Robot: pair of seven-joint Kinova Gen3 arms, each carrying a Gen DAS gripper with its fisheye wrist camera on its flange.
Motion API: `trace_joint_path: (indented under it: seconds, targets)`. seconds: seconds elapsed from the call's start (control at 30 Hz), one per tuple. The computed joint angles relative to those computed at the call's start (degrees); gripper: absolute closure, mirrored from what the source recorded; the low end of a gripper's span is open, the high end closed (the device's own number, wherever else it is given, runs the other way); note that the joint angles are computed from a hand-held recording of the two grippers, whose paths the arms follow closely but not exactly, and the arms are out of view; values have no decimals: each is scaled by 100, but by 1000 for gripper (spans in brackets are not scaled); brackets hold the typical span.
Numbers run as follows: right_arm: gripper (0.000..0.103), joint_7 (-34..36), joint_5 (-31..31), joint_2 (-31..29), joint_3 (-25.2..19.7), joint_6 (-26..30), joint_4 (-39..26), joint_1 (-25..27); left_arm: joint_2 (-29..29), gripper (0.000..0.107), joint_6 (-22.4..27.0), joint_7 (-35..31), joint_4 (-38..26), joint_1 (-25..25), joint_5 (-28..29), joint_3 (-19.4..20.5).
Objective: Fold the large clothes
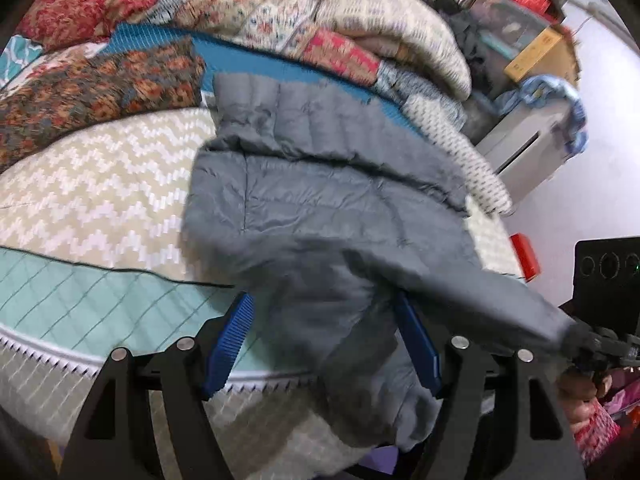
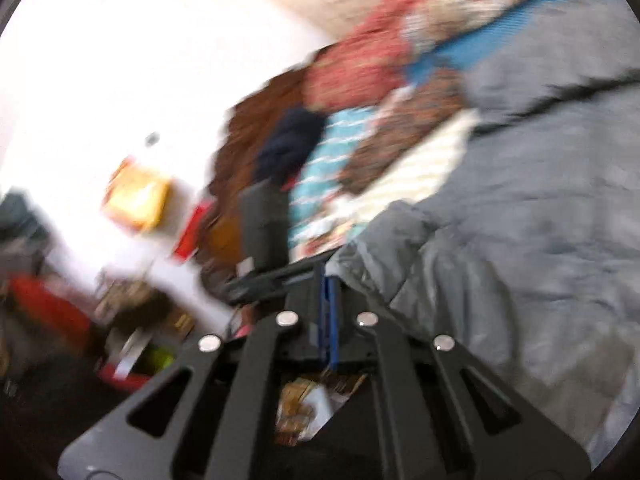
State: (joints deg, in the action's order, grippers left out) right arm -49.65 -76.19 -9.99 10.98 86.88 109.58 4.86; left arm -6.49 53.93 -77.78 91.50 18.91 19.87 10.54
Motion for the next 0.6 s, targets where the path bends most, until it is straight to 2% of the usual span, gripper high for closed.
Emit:
trace_joint_path:
  seconds: [0.07,0.13,0.27,0.37,0.43,0.47,0.5,0.57,0.6]
  targets:
    - [101,238,-64,67,-23,413,-79,-315,-398,107,52,-166,230,-36,222,-199]
    - [101,316,158,147,-347,492,-190,-438,-800,107,139,-259,473,-114,401,-401]
    - [100,-102,849,579,-1240,-162,-174,-1077,-1338,107,410,-38,765,-355,239,-496]
    - [97,-633,1378,1122,-1565,-481,-327,-1527,-1472,107,665,134,865,-476,133,-504]
    - [86,-765,1376,1338,-1617,-439,-326,-1554,-1506,107,712,197,941,-512,96,-462]
    - [74,-691,1289,1287,-1608,-391,-263,-1429,-1504,107,728,213,994,-516,82,-440]
    - [60,-606,1222,1140,-1493,-381,-243,-1379,-1482,107,713,239,1049,-516,77,-398]
    - [45,-388,1105,676,-1224,-355,-172,-1126,-1423,107,703,242,1188,-474,150,-393]
    - [44,-297,1082,411,-1037,-343,-106,-967,-1389,107,692,251,1253,-452,203,-389]
